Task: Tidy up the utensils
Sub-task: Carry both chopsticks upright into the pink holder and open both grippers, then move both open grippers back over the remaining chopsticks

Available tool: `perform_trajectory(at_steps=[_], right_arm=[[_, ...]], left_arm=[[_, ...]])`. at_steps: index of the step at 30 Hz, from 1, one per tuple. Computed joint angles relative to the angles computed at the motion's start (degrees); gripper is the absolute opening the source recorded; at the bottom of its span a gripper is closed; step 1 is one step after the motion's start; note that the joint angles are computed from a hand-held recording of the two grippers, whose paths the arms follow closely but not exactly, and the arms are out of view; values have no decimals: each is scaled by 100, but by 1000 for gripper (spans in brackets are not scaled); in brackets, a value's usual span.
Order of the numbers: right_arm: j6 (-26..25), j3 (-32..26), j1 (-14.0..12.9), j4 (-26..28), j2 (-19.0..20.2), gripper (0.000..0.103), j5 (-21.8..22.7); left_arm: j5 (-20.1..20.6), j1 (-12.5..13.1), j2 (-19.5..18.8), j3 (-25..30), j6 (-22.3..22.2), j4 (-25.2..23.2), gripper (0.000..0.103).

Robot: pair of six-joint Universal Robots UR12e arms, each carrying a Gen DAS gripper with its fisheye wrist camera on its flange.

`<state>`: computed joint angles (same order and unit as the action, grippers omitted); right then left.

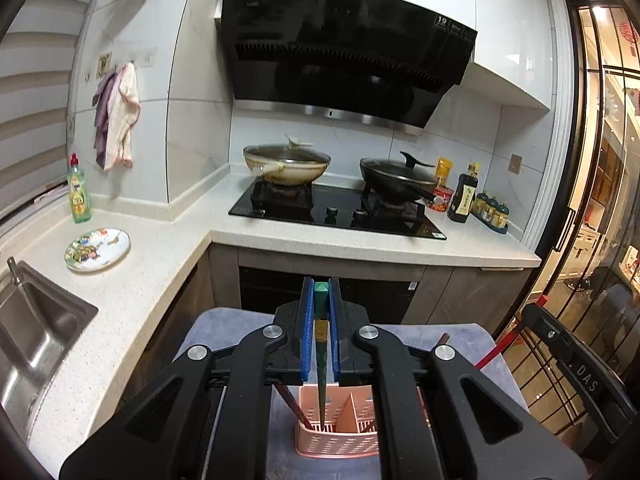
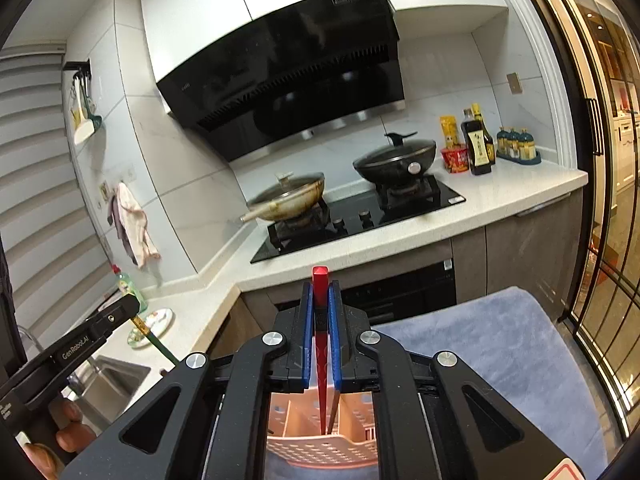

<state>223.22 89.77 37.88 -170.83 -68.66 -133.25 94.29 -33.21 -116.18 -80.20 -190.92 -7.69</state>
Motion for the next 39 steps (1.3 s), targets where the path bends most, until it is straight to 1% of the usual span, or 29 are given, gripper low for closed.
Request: perform_trajectory(at_steps=[5, 8, 10, 14, 19, 21, 23, 25, 28, 34, 37, 38, 39], right_arm=[[152, 48, -28, 240, 39, 7, 180], [200, 76, -17, 293, 38, 8, 206], [217, 95, 10, 271, 27, 10, 151], [213, 127, 49, 248, -25, 12, 101], [171, 204, 169, 186, -112, 12, -5], [160, 273, 242, 170, -168, 12, -27], [186, 350, 331, 222, -227, 12, -61], [248, 468, 425, 275, -302, 12, -35], [397, 605, 556, 505, -387, 13, -9], [889, 880, 896, 1117, -508, 13, -57], [1125, 991, 1040, 1392, -539, 13, 50], [1232, 1025, 1093, 1491, -539, 16, 73], [1357, 1066, 1164, 1595, -529, 21, 106]], left_arm=[[-48, 14, -13, -90, 13, -53, 7], [-46, 7, -11, -133, 59, -54, 7], [-29, 0, 5, -164, 68, -44, 8], [-40, 9, 81, -261, -4, -17, 21], [-9, -3, 253, -483, 14, 90, 23], [36, -18, 355, -629, 53, 128, 32], [75, -30, 458, -794, 83, 181, 35], [102, -40, 580, -991, 137, 153, 36], [199, -63, 740, -1287, 187, 92, 36], [390, -116, 1030, -1914, 222, -90, 36], [481, -159, 1146, -2187, 253, -189, 36], [473, -165, 1196, -2301, 238, -223, 36], [469, -171, 1229, -2377, 220, -257, 36]])
